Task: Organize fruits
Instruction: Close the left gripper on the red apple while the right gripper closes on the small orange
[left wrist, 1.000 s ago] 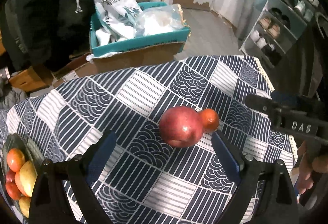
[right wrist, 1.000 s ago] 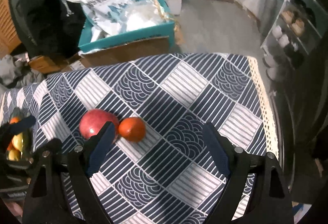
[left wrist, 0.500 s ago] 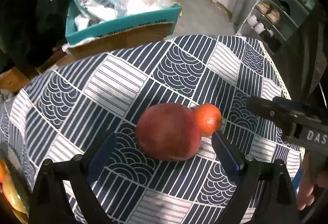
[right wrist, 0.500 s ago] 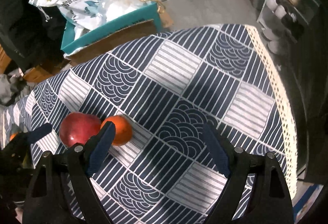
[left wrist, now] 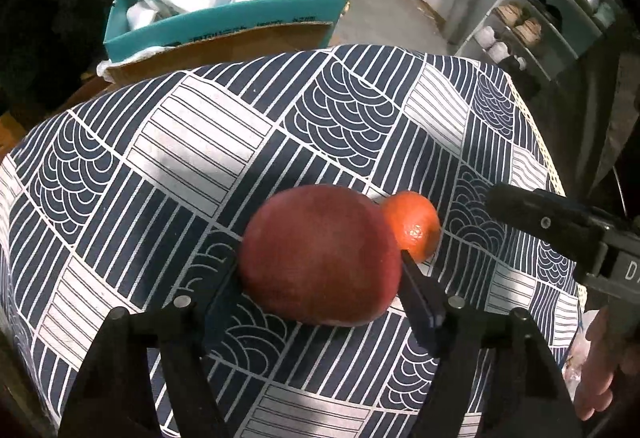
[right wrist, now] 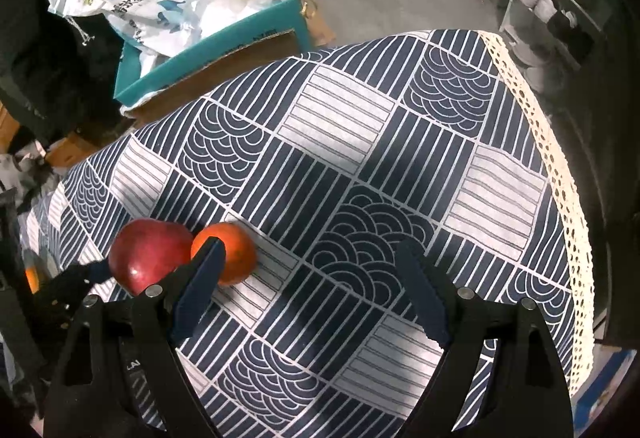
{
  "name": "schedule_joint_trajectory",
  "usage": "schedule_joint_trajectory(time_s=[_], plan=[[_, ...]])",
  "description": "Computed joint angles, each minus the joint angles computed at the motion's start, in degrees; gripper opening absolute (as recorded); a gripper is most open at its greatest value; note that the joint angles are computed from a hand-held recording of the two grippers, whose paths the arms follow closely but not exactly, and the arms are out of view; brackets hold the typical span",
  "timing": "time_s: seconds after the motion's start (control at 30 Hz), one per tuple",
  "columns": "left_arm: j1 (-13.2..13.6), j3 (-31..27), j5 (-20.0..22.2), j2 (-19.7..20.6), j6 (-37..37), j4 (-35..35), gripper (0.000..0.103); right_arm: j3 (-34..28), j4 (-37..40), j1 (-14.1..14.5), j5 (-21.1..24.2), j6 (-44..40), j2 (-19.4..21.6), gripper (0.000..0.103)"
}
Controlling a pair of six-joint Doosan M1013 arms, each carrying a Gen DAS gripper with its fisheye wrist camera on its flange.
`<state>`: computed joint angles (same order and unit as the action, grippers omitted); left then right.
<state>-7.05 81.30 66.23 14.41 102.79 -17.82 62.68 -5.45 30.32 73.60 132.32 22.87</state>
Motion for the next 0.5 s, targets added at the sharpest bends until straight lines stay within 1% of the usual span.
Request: schedule_joint_trajectory(time_s=[0.1,0.23,0.5], plan=[[0.1,0.3,-0.2,-0.3,-0.4,0.0,0.075,-0.4,0.4,0.1,-0.2,-0.5,0.2,0.087],[0.2,1.4,-1.6,-1.4,-2.1,2.4,0.075,-0.6,1.0,0.3,-0.8,-1.8,0.5,0.087],[2.2,2.5,-3.1,-2.7,-4.6,5.2,0.075,-1.0,3.4,0.7,-1.3,-3.9,1.5,0.087]])
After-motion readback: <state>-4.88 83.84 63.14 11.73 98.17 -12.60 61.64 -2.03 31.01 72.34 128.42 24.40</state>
